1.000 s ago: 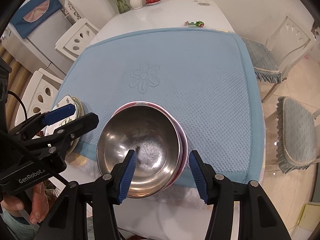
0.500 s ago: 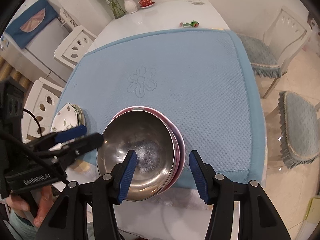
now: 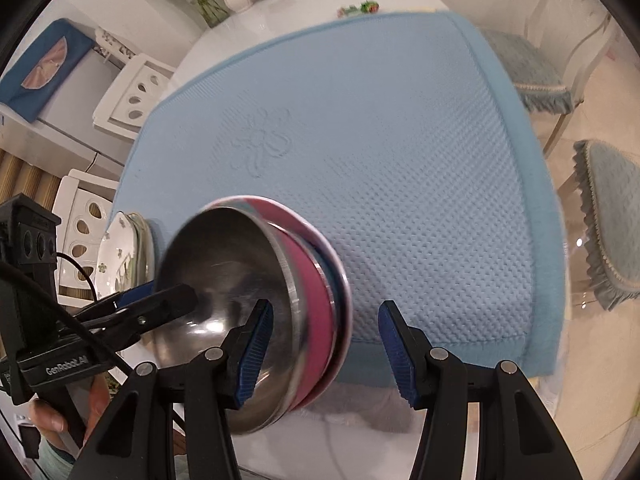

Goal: Organize plates and bowls
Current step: 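Lift the nested bowl stack with both tools toward the plate stack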

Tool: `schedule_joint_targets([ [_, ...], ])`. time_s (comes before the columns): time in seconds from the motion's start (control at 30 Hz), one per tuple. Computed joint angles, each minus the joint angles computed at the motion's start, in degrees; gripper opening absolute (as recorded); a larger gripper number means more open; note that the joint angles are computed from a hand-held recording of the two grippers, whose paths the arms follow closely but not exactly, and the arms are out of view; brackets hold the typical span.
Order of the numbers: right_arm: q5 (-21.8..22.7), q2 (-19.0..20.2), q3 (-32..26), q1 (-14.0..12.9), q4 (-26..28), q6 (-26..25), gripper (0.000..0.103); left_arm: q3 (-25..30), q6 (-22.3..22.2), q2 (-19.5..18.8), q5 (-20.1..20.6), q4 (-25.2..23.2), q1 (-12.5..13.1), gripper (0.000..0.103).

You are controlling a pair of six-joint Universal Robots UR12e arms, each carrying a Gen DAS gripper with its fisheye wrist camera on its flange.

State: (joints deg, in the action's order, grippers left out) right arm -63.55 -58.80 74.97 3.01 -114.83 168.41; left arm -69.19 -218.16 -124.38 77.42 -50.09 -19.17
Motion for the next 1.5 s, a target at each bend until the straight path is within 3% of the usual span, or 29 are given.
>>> schedule_joint_targets([
  [0.13, 0.35, 0.96, 0.28, -0.24, -0.19, 1.37, 0.053, -0.78, -1.39, 0.02, -1.72, 0.7, 0.28, 0.067],
  [0.47, 14.61, 3.32, 0.01, -1.99, 6.19, 1.56, 0.055, -0.79, -2.37, -1.29, -5.35, 1.58, 0.59, 0.067],
  [0.6, 16.2, 3.55, 0.41, -2.18, 5.83, 2.07, 0.056, -1.5, -4.2, -1.82, -7.8, 3.82, 0.78, 0.064],
  [0.63, 16.27, 3.64, 0.27, -2.23, 6.09, 2.0, 0.055, -1.98, -4.83, -1.81, -8.5, 5.03, 0.85, 0.063],
  [0.7, 15.38, 3.46, 0.25, -2.25, 5.56, 1.37, 0.054, -2.99, -6.49, -1.73, -9.47, 8.27, 0.85, 0.051],
  [0.83, 9.77, 2.22, 0.83, -0.84, 0.8, -0.17, 0.052, -0.85, -2.93, -1.95, -4.13, 5.41, -0.34, 0.047],
  [1.1, 7.92, 2.52, -0.7, -0.14, 1.06, 2.55, 0.05, 0.58, -3.31, -1.76, -2.35, 2.88, -0.28, 0.045],
  [1.5, 7.05, 2.28, -4.48, 2.75, 1.62, 6.54, 0.05, -4.08, -5.25, 3.74, 0.46, 4.19, 1.29, 0.045],
])
